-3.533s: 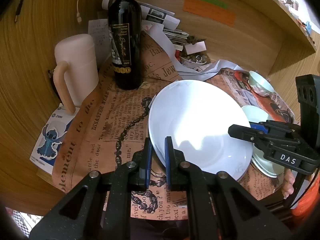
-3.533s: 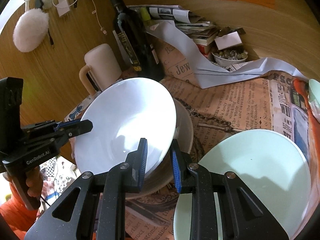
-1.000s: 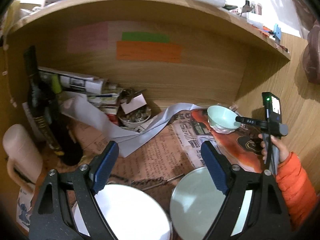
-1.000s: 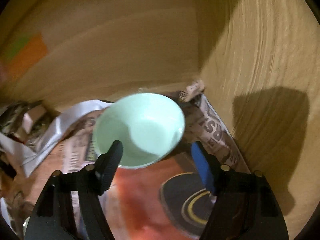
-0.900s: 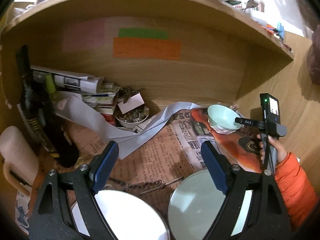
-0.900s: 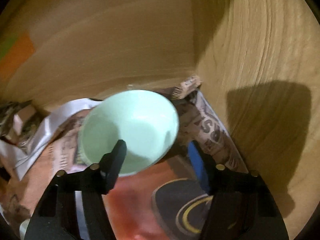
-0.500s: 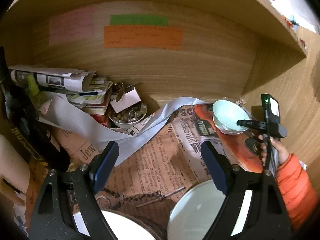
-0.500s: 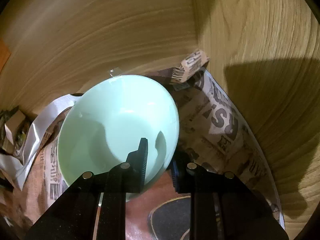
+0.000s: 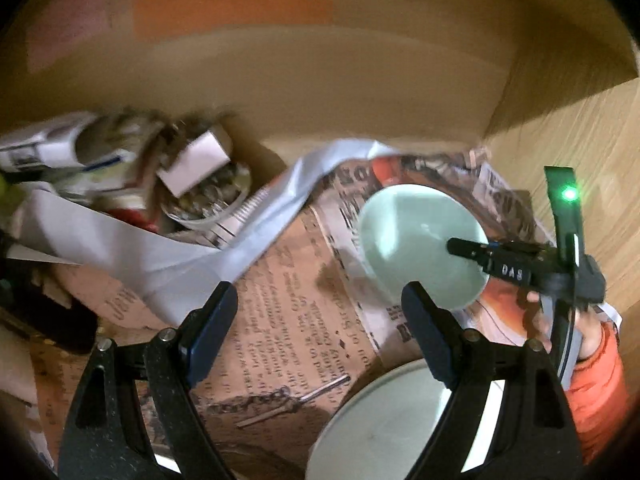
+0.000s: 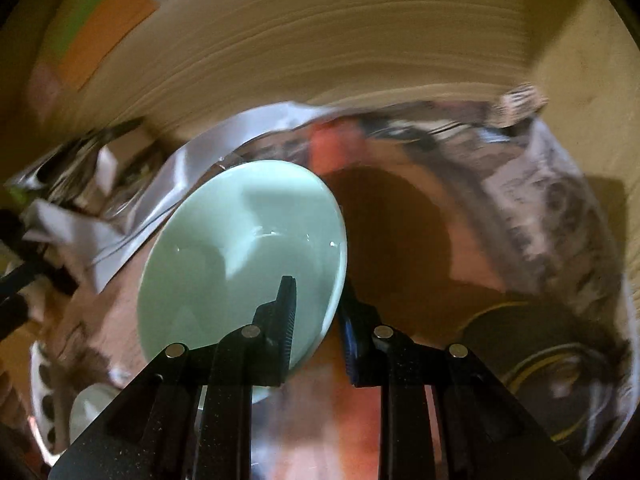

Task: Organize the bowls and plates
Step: 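Lift the mint bowl with the right tool while the left tool approaches its rim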

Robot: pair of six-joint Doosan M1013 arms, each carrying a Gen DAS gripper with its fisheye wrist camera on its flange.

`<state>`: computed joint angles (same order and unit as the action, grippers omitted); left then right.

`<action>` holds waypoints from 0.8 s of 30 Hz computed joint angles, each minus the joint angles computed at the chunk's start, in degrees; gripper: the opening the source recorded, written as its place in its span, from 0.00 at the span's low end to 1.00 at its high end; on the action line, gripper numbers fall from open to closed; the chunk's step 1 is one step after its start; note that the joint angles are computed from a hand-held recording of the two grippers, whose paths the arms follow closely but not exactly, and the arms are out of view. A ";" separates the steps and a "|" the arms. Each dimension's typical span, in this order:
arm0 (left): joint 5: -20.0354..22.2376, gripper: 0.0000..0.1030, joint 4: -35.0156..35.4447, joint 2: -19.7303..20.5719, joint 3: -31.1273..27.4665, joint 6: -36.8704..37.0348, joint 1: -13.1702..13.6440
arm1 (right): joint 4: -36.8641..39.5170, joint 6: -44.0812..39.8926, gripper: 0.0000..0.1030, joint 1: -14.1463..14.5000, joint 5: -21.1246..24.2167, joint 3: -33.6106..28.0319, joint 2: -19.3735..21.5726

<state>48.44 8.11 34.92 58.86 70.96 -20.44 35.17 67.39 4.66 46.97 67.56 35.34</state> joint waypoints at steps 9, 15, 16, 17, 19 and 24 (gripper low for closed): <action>11.67 0.65 -3.87 7.32 -11.03 1.18 0.54 | 0.00 -3.11 0.22 1.16 -2.72 0.13 0.46; 16.99 0.41 -7.26 11.04 -16.65 1.86 0.79 | 5.21 -5.51 0.22 0.45 -2.72 0.43 0.67; 17.88 0.34 -8.29 11.60 -17.47 1.96 0.92 | 5.94 -5.96 0.21 0.34 -2.64 0.68 0.55; 18.59 0.30 -8.95 12.02 -18.13 2.09 0.98 | 6.32 -6.34 0.21 0.29 -2.70 0.83 0.48; 19.34 0.18 -9.77 12.86 -19.28 2.45 1.01 | 6.39 -6.79 0.20 0.38 -3.30 1.06 0.40; 20.36 0.11 -7.44 13.82 -20.80 2.70 0.28 | 6.89 -7.41 0.19 0.42 -3.95 1.45 0.16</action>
